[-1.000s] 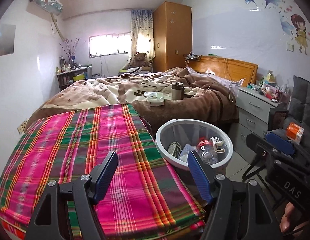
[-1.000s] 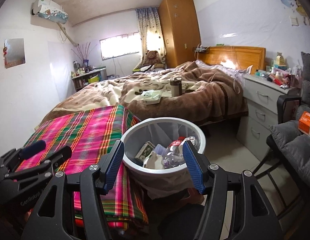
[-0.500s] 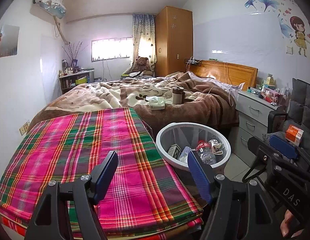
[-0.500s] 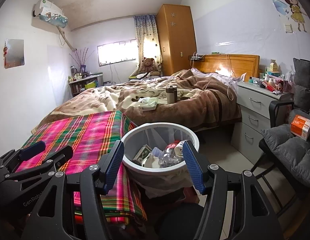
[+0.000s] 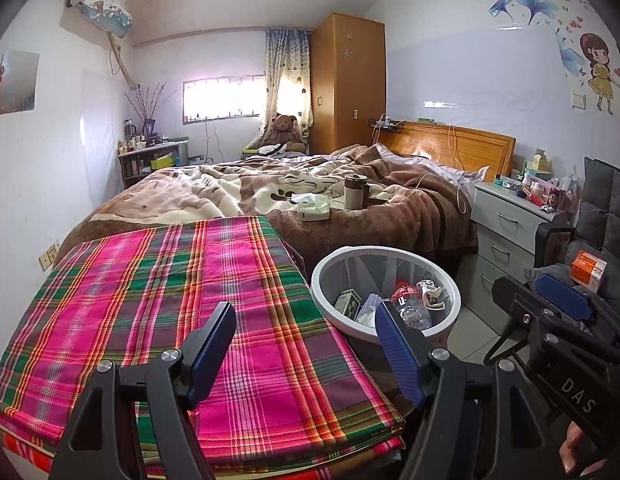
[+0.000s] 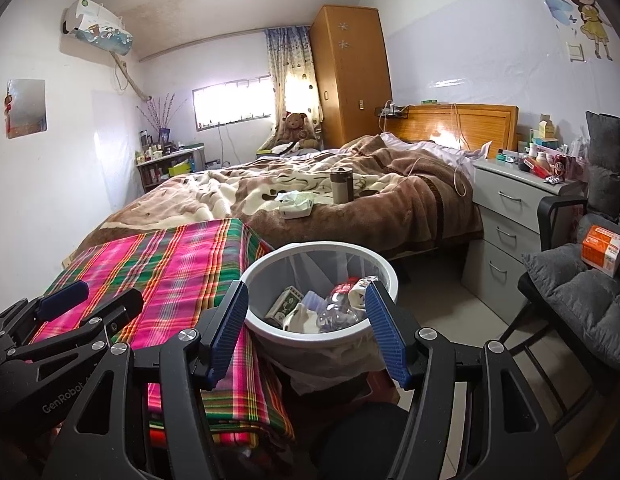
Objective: Collect trash
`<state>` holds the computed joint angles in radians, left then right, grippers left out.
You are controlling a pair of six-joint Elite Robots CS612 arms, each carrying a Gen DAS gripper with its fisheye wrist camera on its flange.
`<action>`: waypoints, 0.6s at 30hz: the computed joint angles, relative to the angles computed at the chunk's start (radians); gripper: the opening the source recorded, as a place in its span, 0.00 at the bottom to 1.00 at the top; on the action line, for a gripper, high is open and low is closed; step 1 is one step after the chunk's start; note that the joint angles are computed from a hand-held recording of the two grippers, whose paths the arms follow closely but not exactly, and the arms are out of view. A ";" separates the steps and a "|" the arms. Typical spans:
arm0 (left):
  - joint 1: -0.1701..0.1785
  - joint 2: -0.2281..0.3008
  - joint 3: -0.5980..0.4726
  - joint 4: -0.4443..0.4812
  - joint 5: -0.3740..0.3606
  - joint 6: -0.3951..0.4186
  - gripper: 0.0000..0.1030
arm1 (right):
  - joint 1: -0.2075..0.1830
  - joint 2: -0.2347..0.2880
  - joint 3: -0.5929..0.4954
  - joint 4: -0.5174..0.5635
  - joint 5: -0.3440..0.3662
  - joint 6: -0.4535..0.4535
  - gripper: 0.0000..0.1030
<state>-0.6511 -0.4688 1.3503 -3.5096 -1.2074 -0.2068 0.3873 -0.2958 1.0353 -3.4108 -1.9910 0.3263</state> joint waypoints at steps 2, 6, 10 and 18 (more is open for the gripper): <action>0.000 0.000 -0.001 0.001 0.000 0.000 0.70 | 0.001 0.000 0.000 0.002 0.000 0.000 0.60; 0.000 0.000 -0.001 0.000 0.000 0.000 0.70 | 0.002 -0.001 0.003 0.000 0.000 0.001 0.60; 0.000 0.000 -0.001 -0.001 -0.002 0.000 0.70 | 0.003 -0.002 0.005 0.000 -0.002 0.004 0.61; -0.001 0.000 -0.001 0.000 -0.002 0.002 0.70 | 0.003 -0.003 0.005 0.004 -0.004 0.010 0.61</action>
